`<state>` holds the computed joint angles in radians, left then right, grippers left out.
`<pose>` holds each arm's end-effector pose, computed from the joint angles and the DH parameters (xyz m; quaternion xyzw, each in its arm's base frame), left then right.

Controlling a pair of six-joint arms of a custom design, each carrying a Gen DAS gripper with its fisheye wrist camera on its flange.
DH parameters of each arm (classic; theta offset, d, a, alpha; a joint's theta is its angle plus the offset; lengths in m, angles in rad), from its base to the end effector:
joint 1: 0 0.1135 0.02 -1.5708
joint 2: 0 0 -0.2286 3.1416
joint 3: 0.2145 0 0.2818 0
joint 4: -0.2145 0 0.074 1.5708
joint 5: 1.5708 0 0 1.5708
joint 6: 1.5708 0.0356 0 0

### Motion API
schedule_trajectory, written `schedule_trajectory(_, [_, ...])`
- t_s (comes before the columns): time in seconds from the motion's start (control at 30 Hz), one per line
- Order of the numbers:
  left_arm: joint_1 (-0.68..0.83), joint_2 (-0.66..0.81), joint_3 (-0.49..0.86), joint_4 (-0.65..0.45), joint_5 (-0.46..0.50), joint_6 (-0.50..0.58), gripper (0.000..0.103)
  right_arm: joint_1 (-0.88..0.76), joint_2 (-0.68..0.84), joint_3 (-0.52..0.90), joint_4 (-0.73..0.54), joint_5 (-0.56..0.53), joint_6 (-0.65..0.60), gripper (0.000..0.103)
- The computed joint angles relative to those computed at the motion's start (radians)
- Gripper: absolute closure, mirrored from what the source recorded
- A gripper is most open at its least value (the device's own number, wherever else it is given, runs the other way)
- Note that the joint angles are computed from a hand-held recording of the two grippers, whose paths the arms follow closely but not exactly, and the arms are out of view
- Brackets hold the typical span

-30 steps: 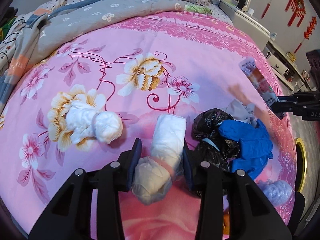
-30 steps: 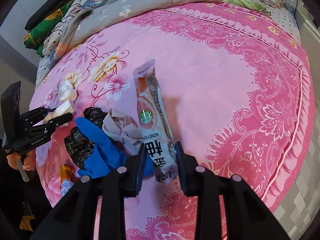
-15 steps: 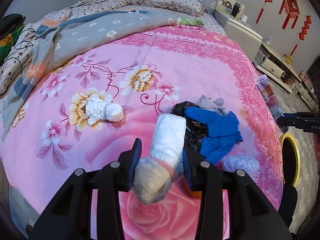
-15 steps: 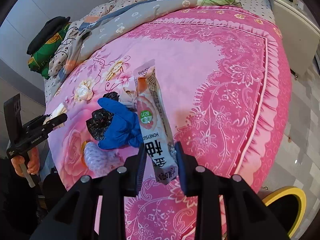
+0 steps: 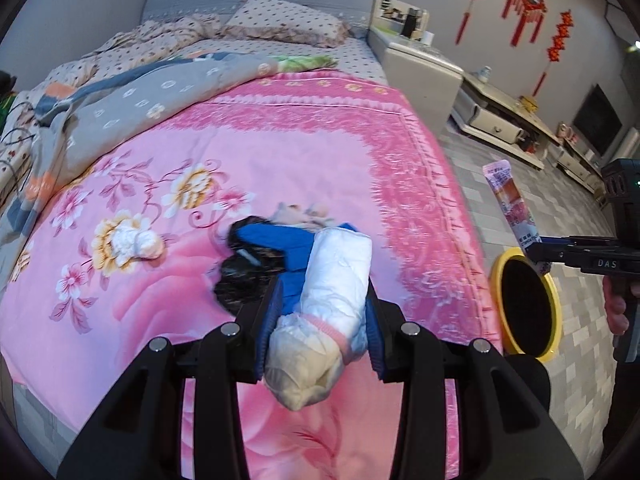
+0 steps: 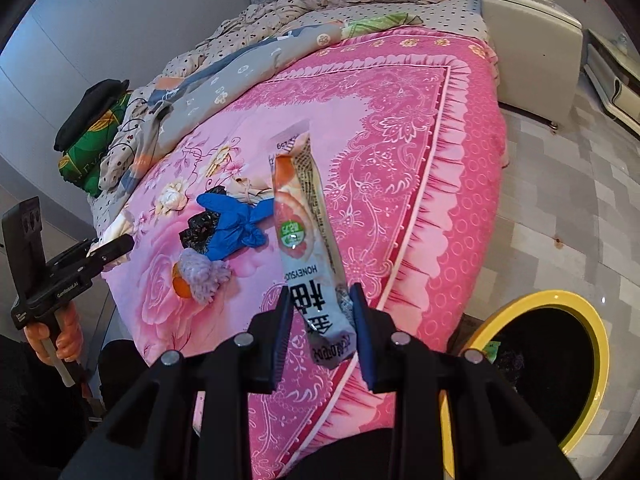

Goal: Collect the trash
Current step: 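Carry the diaper and snack packet in both tools over the yellow bin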

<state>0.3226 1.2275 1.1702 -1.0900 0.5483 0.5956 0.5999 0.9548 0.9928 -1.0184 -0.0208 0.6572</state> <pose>0.2565 0.0662 0.2777 0.1844 0.9247 -0.1476 0.2987 0.1827 0.1258 0.2794 0.0244 0.9564 0.1791 0.2295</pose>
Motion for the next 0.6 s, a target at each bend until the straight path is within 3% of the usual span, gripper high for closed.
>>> schedule_trajectory(0.37, [-0.244, -0.212, -0.055, -0.076, -0.002, -0.121, 0.067, -0.066, -0.35, -0.106, -0.201, 0.038, 0.054, 0.076])
schedule_trajectory(0.6, [-0.498, -0.304, -0.083, -0.051, -0.072, -0.292, 0.067, -0.164, -0.544, -0.143, -0.342, 0.026, 0.056, 0.076])
